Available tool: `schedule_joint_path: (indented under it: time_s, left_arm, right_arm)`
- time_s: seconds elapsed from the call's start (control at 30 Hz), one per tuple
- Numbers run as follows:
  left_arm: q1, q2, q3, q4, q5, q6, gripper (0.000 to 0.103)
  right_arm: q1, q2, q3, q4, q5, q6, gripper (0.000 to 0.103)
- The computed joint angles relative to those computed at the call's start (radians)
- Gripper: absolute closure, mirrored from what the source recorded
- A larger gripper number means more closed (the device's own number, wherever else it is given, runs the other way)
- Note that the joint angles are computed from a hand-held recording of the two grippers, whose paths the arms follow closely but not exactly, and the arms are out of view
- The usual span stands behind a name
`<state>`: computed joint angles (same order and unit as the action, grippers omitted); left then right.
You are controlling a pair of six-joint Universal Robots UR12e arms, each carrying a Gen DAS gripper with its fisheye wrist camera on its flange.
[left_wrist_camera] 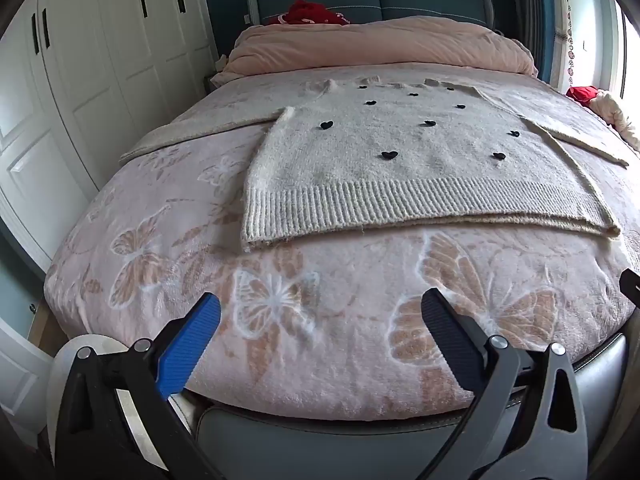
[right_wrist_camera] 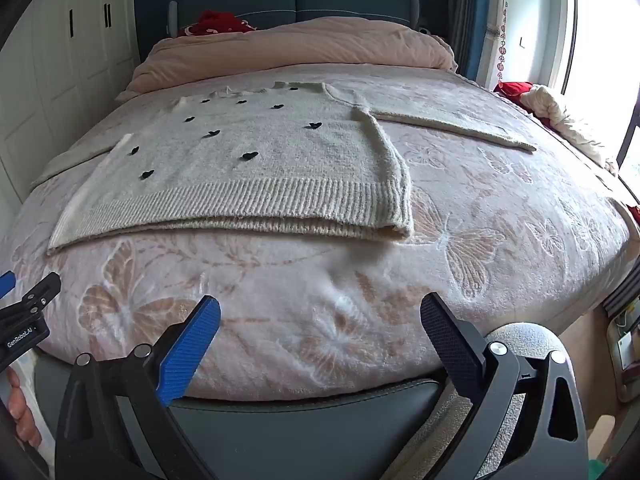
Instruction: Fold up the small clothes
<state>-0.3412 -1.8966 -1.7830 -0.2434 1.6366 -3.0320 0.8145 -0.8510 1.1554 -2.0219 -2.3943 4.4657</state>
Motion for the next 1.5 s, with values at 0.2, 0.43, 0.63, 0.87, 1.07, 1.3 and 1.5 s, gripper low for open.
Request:
schedule_joint_path:
  time_s: [0.2,0.43,0.63,0.87,1.07,1.3,1.5]
  left_arm:
    - [0.0,-0.002,-0.003,0.007,0.004,0.003,0.005]
    - [-0.001,0.001,-0.004,0.002,0.002,0.0,0.005]
    - [-0.001,-0.004,-0.001,-0.004,0.002,-0.001,0.005]
    - [-0.001,-0.005,0.005,-0.021,0.007,0.004,0.005]
    - [0.0,-0.006,0.004,-0.014,0.003,0.0,0.005]
    - [0.0,-0.006,0.002,-0.008,0.0,-0.003,0.005]
    - [0.0,-0.006,0.002,-0.005,-0.001,-0.004,0.005]
  right_arm:
    - [0.0,0.001,-0.001,0.003,0.0,0.002,0.005]
    - [0.0,0.001,-0.001,0.002,0.001,0.0,0.005]
    - [0.0,0.001,-0.001,0.001,0.002,-0.001,0.005]
    - [0.0,0.002,-0.003,0.003,0.002,0.001,0.005]
    - [0.0,0.002,-0.002,0.002,0.002,-0.001,0.005]
    - [0.0,0.002,-0.003,0.003,0.004,-0.001,0.005]
    - [0.0,0.003,-0.005,0.004,0.005,-0.002,0.005]
